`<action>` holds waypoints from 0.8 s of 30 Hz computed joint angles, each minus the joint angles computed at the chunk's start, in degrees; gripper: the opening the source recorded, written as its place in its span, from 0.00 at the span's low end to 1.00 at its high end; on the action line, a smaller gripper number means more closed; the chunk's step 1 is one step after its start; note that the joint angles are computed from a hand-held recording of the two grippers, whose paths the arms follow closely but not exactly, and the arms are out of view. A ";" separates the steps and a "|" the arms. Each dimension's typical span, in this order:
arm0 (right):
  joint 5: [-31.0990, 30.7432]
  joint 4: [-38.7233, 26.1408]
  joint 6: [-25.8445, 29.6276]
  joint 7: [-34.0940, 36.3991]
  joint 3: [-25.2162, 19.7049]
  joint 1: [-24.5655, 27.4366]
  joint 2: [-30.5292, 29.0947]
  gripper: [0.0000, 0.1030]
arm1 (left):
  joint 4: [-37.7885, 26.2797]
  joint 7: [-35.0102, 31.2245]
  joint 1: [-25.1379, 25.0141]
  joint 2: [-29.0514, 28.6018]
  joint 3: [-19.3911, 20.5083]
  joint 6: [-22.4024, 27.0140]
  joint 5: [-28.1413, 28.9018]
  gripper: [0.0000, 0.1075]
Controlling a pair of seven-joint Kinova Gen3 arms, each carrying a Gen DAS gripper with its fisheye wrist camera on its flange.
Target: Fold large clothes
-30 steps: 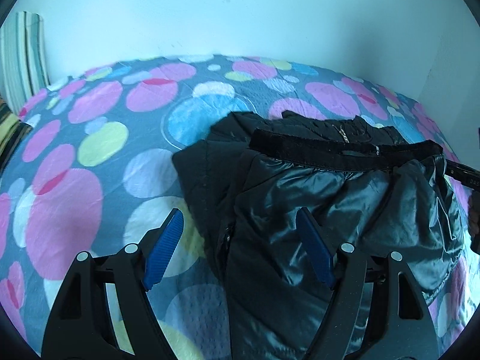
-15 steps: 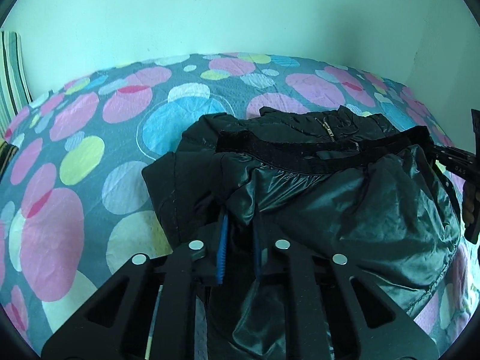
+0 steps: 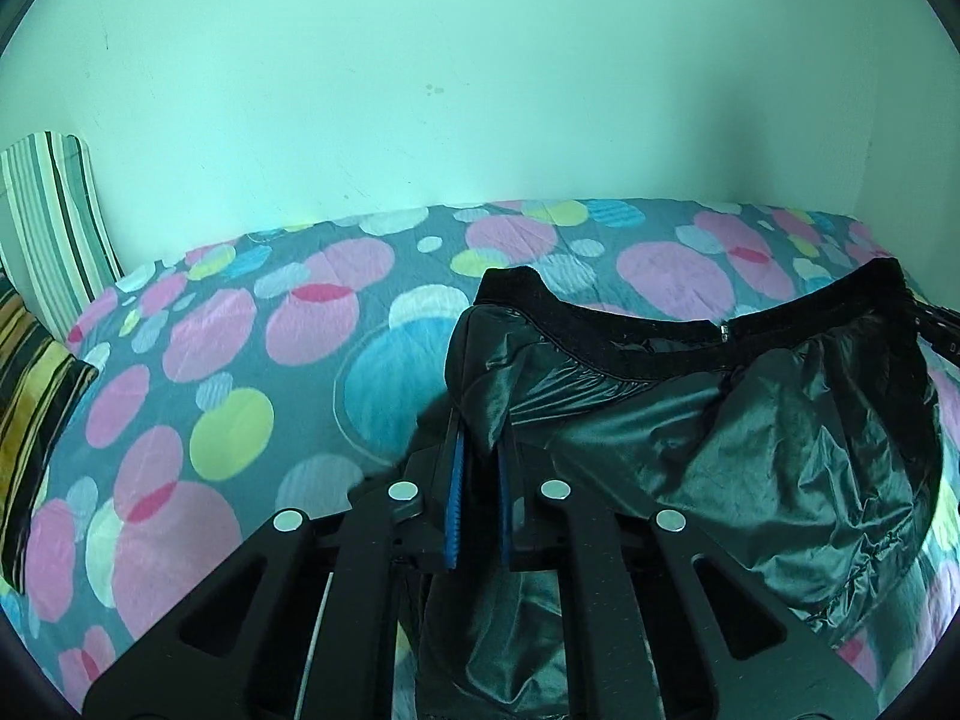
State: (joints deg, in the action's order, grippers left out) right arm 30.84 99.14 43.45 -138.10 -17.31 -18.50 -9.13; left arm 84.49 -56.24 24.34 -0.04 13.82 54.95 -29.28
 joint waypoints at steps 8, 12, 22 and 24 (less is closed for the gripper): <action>-0.22 -5.47 2.24 1.52 3.99 -2.71 8.74 0.07 | -4.32 0.25 2.17 8.44 -3.47 3.06 -1.47 0.08; -2.37 -6.43 3.24 3.19 6.71 -4.26 11.70 0.07 | -3.93 0.39 3.63 10.86 -5.15 3.00 -1.55 0.09; -8.93 -6.56 3.69 5.94 10.84 -5.15 16.84 0.11 | -2.19 1.15 4.86 12.96 -7.21 0.00 -0.71 0.09; -8.44 -6.59 3.84 5.54 11.19 -5.68 17.31 0.12 | -2.13 1.32 5.19 13.28 -7.41 -0.07 -1.05 0.09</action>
State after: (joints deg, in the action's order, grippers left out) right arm 22.41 92.55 47.29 -132.56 -6.13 -24.18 8.19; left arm 82.36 -54.91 29.54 13.25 6.41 54.87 -30.33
